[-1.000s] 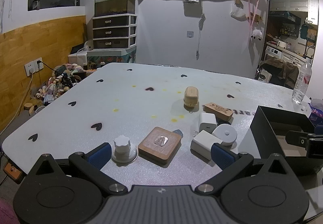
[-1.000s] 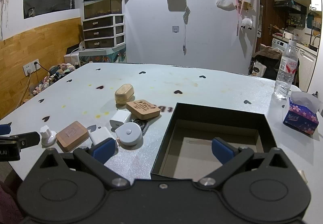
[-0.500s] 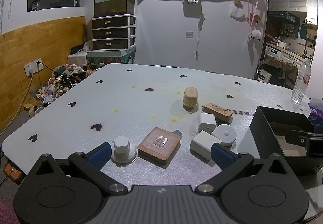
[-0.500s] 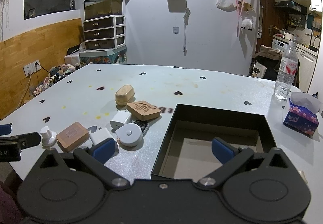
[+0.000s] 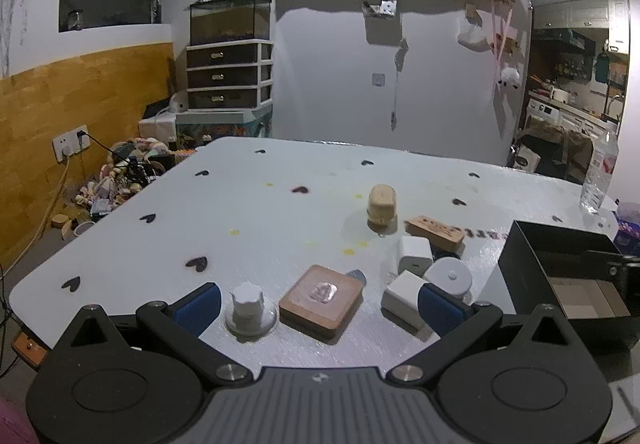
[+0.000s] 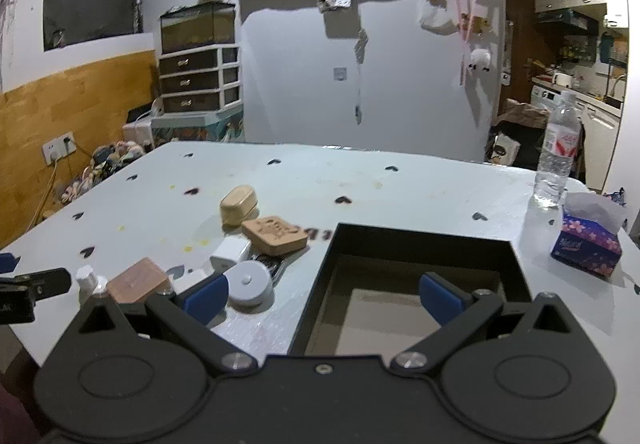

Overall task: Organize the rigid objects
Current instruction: 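Grasp the white knob cap with the left tool while the right tool closes beside the black box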

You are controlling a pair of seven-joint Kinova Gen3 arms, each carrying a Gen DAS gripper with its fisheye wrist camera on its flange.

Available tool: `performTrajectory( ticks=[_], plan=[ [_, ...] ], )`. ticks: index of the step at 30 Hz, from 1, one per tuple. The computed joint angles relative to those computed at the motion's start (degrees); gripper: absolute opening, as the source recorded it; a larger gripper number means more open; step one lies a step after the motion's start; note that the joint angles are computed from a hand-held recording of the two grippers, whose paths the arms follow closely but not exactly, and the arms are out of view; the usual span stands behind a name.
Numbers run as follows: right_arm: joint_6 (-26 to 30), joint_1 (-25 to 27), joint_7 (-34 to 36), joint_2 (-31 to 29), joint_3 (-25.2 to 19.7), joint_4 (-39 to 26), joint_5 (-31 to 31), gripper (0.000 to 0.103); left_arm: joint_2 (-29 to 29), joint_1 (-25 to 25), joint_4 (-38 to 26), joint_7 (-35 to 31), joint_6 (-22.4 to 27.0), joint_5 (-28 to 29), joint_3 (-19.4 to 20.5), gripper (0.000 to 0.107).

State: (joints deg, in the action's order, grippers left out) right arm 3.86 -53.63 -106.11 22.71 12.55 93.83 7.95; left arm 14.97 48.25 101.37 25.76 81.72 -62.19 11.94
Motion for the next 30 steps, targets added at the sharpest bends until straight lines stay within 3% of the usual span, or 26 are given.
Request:
performTrajectory(
  ticks=[13,18,25,28,30],
  plan=[
    [-5.7,-9.7,0.1,1.0,18.6,3.9,-10.8,0.103,0.4,-0.7,2.8,4.7,1.9,-0.7,-0.4,0.103],
    [-6.7,-11.3,1.8,2.1,23.7,5.2,-15.6,0.103,0.2,-1.9,4.6,6.4,-0.4,-0.7,-0.6,0.103],
    [-5.9,-7.3,3.5,3.2,22.2,5.4,-17.8,0.103,1.4,-3.1,6.7,9.0,-3.9,-1.3,-1.2,0.103],
    [-8.1,-2.7,3.5,3.5,17.3,6.2,-17.4,0.103,2.0,-3.8,7.0,8.7,-5.7,-1.1,-1.5,0.103],
    [-12.3,-0.4,4.7,4.1,14.5,7.9,-19.3,0.103,2.2,-4.3,7.6,8.5,-7.7,-1.0,-1.7,0.103]
  ],
)
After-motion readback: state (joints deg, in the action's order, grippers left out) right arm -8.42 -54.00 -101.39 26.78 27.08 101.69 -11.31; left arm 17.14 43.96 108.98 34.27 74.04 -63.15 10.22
